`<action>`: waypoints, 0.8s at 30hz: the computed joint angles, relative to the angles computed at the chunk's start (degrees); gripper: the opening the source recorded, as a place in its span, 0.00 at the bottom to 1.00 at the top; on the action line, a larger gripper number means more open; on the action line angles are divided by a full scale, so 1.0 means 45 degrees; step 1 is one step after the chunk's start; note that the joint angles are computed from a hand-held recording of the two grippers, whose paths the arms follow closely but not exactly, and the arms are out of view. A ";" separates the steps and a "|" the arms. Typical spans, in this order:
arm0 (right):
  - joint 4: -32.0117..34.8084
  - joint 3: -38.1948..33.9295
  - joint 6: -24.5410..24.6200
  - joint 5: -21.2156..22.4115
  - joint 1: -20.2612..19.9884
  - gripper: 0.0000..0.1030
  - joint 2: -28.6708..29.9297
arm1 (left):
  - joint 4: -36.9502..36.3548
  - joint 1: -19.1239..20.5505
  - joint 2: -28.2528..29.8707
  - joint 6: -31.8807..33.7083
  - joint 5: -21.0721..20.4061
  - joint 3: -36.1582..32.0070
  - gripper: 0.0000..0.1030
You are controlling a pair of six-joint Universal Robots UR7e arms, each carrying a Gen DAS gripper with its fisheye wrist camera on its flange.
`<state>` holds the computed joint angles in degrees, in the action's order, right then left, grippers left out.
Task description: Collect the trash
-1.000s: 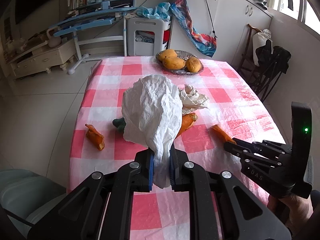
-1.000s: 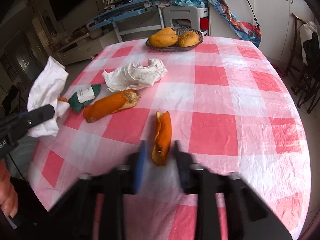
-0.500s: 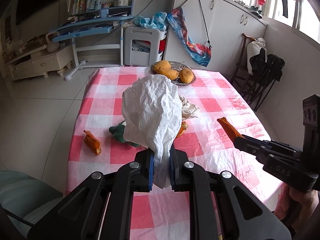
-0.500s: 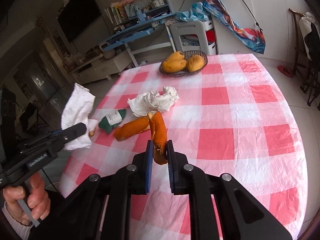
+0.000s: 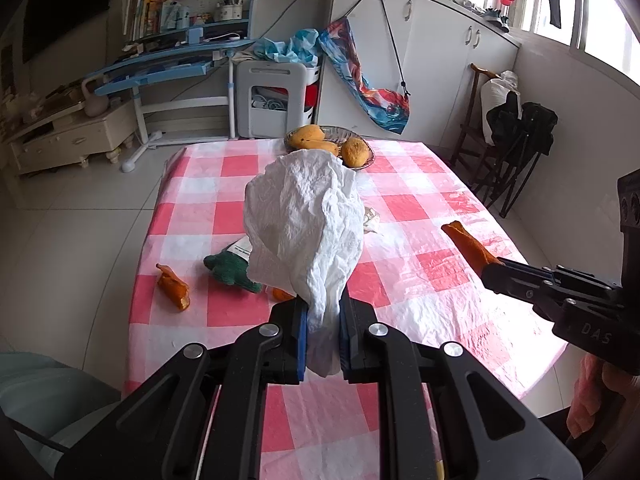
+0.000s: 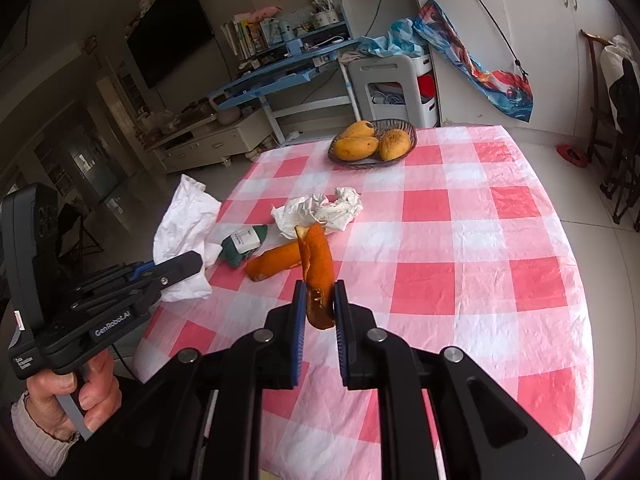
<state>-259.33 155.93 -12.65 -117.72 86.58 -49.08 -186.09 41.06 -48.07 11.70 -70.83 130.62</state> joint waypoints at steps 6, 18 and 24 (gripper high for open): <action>0.0148 0.0063 -0.0099 -0.0166 0.0267 0.14 -0.0015 | 0.0031 -0.0081 -0.0087 0.0094 -0.0059 0.0101 0.12; 0.0151 0.0251 -0.0062 -0.0717 0.0798 0.14 0.0318 | -0.0187 -0.0276 -0.0399 0.0301 -0.0228 0.0620 0.12; 0.0022 0.0371 0.0103 -0.0910 0.1074 0.14 0.0723 | -0.0245 -0.0282 -0.0569 0.0358 -0.0188 0.0827 0.12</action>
